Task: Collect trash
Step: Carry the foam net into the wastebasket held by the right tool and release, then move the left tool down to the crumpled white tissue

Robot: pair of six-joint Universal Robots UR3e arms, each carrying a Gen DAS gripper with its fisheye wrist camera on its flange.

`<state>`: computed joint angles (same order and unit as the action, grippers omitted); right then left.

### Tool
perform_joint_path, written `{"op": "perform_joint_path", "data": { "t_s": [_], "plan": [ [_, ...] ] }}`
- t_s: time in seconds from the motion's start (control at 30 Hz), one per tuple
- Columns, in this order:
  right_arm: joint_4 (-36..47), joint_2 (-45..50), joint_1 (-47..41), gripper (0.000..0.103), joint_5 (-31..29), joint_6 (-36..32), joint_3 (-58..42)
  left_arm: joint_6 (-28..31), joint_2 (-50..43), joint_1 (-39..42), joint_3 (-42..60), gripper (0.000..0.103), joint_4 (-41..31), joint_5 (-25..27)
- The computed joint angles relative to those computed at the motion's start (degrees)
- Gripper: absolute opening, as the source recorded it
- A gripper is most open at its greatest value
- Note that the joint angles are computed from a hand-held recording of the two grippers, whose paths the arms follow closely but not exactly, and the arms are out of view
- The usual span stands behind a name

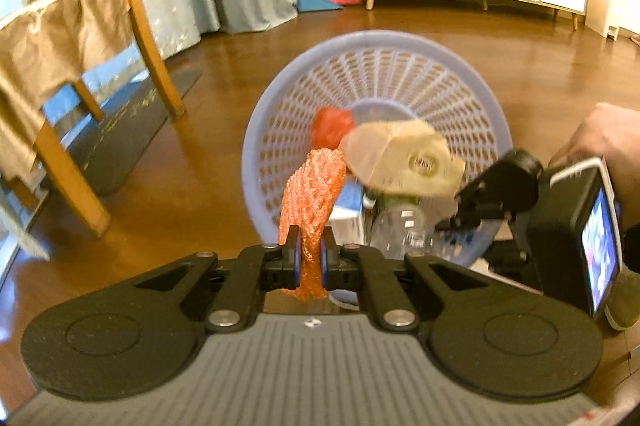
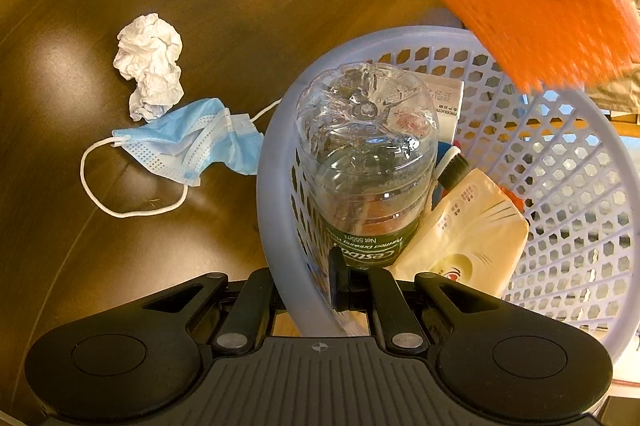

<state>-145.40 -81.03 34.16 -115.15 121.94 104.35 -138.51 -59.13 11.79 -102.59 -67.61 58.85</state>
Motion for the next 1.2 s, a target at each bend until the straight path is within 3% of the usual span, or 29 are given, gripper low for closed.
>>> {"op": "perform_joint_path", "data": {
  "t_s": [0.33,0.37,0.4,0.47,0.87,1.2],
  "plan": [
    [0.12,-0.48,-0.11,0.004,0.15,0.04,0.41,-4.7,-15.21,-12.76,3.95,0.006,19.48,6.81],
    [0.28,-0.45,0.05,0.004,0.08,0.2,0.31,-5.31,-17.07,-13.64,4.45,0.009,21.24,6.79],
    [0.44,-0.37,0.08,0.004,0.06,0.25,0.09,-5.55,-18.54,-13.9,4.67,0.021,22.35,5.77],
    [0.68,-0.28,0.12,0.004,0.09,0.61,-0.27,-5.08,-20.97,-14.56,5.85,0.039,22.02,5.76],
    [0.45,-0.04,0.1,0.005,0.19,0.57,-0.46,-4.41,-15.3,-9.61,0.87,0.038,20.87,4.49],
    [0.06,-0.24,0.03,0.005,0.17,0.36,0.0,-2.84,-7.24,-0.98,-4.88,0.038,14.94,2.8]
  ]
}}
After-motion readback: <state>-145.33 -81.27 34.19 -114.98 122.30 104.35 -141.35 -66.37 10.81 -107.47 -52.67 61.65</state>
